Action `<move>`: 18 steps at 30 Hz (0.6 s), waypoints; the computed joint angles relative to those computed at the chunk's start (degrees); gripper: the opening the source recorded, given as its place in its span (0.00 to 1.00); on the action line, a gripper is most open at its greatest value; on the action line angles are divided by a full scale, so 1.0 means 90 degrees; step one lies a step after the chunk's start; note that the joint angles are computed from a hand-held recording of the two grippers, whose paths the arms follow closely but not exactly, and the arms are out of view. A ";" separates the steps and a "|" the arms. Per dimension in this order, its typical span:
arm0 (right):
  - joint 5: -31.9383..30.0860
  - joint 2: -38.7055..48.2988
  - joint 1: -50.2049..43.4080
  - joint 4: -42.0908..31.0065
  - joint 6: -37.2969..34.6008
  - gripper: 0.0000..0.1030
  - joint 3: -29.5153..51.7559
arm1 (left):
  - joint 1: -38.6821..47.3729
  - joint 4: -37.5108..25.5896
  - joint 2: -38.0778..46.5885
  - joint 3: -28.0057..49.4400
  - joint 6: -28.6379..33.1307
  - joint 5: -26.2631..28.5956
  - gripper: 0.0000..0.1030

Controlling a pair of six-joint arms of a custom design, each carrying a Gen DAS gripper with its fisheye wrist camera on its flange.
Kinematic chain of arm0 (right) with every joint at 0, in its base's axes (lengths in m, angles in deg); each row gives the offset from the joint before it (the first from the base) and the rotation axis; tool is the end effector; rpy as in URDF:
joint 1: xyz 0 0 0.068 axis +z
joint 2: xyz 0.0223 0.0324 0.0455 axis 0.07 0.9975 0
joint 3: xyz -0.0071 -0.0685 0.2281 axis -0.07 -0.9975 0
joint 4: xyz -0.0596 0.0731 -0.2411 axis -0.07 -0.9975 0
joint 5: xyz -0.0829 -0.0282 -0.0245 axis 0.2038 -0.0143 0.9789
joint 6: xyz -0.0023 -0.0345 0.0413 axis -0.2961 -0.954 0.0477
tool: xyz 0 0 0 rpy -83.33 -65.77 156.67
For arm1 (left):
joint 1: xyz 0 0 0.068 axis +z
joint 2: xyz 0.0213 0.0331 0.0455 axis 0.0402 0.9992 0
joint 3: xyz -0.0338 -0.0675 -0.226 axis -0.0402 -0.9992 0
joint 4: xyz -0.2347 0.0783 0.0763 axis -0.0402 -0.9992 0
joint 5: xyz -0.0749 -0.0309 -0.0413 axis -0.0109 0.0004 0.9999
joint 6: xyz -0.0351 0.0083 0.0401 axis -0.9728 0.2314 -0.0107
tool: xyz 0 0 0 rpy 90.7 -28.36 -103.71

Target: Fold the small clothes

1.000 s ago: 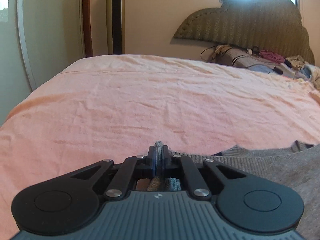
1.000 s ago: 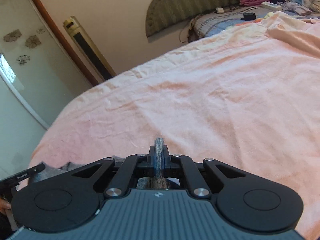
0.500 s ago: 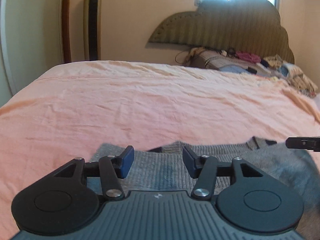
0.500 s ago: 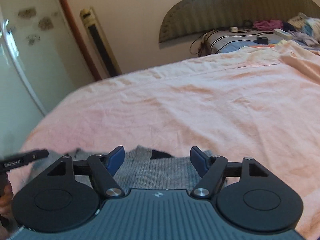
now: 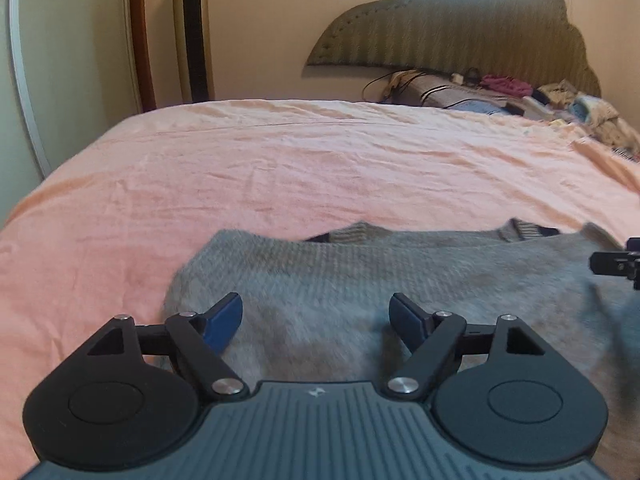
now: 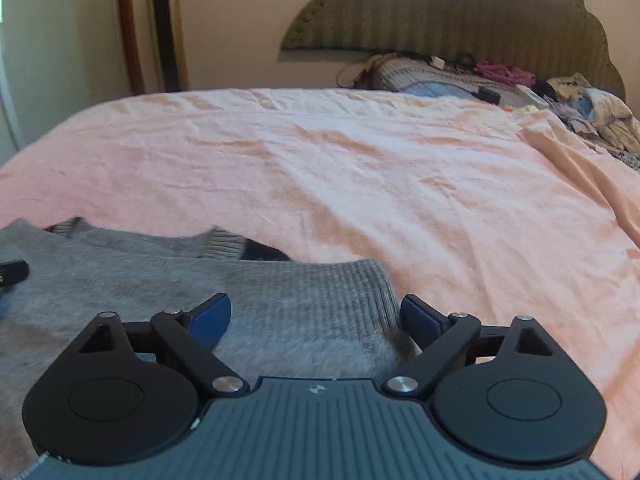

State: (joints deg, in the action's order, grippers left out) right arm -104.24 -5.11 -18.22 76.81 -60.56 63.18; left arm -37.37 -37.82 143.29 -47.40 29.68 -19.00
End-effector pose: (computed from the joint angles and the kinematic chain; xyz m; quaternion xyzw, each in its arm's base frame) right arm 0.2560 -0.0869 0.1146 -0.1103 0.8999 0.0606 0.4175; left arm 0.1650 -0.1135 0.1164 -0.0314 0.9055 -0.0063 0.4231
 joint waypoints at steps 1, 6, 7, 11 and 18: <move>-0.0178 -0.0279 -0.0111 -0.0032 -0.0107 1.00 -0.0267 | -0.0133 -0.0131 -0.0245 -0.0157 -0.0119 0.0179 0.78; -0.0611 0.0145 -0.0587 0.0719 -0.0535 1.00 -0.0952 | -0.0347 0.0857 0.0172 -0.0682 0.0113 -0.0082 0.90; -0.0659 0.0251 -0.0666 0.0599 -0.0450 1.00 -0.0788 | -0.0213 0.0789 0.0225 -0.0609 0.0126 0.0000 0.96; -0.0285 -0.0192 -0.0657 -0.0010 -0.0206 0.98 -0.0695 | -0.0461 -0.0408 0.0294 -0.0010 -0.0360 -0.0297 0.98; -0.0998 -0.1499 -0.1215 -0.0157 -0.1764 1.00 -0.2119 | -0.1432 -0.0031 -0.0596 -0.1048 -0.0789 -0.0565 1.00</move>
State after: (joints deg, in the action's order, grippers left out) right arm -113.22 -18.60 -29.16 75.39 -76.43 44.11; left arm -50.26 -38.10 137.93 -56.83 22.58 -24.08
